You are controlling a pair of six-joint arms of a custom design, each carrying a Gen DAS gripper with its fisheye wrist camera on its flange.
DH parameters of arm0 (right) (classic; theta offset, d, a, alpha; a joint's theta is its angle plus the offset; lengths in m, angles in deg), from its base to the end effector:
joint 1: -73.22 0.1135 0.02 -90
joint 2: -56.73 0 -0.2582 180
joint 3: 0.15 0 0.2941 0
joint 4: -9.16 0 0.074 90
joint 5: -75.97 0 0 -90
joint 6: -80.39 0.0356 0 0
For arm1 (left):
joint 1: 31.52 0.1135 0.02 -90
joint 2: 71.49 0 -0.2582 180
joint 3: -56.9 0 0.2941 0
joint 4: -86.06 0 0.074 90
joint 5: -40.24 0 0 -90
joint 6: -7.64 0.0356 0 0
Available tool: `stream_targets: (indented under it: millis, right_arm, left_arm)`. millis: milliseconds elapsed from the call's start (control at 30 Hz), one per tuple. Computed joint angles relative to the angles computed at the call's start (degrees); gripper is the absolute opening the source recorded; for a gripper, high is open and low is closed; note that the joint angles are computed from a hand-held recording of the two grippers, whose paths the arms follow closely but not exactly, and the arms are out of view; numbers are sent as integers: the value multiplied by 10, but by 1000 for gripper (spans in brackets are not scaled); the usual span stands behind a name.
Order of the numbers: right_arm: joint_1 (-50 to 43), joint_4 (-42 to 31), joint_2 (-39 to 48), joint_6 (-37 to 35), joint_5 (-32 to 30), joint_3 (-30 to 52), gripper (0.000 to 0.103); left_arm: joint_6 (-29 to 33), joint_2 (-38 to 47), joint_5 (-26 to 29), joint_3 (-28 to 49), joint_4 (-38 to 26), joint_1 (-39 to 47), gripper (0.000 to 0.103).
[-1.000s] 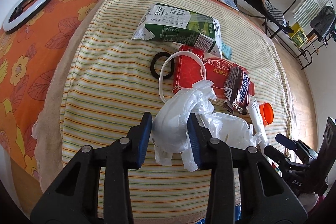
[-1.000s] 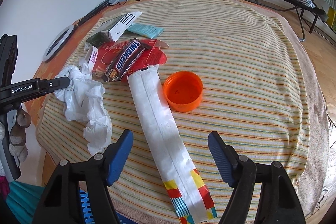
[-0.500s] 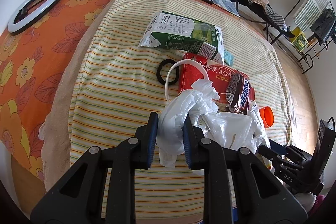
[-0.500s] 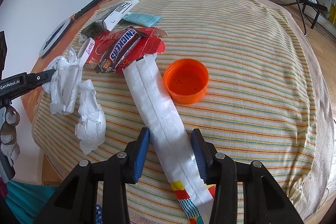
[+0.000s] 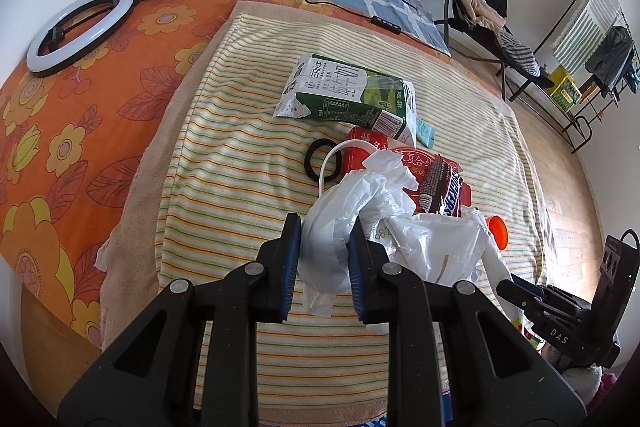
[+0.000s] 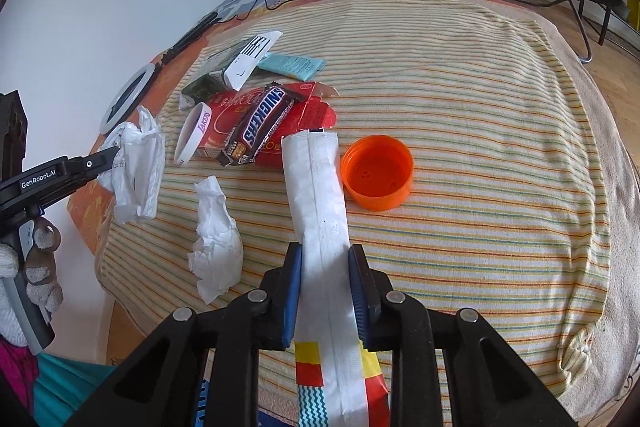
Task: Collect trash
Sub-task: 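Carry tissues and paper strip to the blue basket and open both tools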
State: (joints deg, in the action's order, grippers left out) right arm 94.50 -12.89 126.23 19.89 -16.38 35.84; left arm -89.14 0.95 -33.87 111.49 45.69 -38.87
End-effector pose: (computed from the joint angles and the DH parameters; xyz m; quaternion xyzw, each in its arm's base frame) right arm 0.2201 0.0873 0.1026 0.0624 0.9530 0.1446 0.2590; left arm 0.2755 -0.0454 0.1775 0.0426 0.9524 -0.1653 0.2528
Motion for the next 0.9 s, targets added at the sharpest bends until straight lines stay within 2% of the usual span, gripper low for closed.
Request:
stream_targets:
  millis: [200,367,633,900]
  right_arm:
    - [6,-7,-34,13,4,-10,21]
    - [20,-43,-114,24,11,-27,21]
    - [86,-160,-296,61,56,-67,21]
    - [248,-286,-445,147,158,-93,21]
  left_arm:
    - [8,-35,-10,-12,-4,-4,22]
    - [15,-69,9,-17,-26,5,22]
    - [35,-172,31,-49,-83,15,22]
    - [58,-309,33,-108,-159,-5,22]
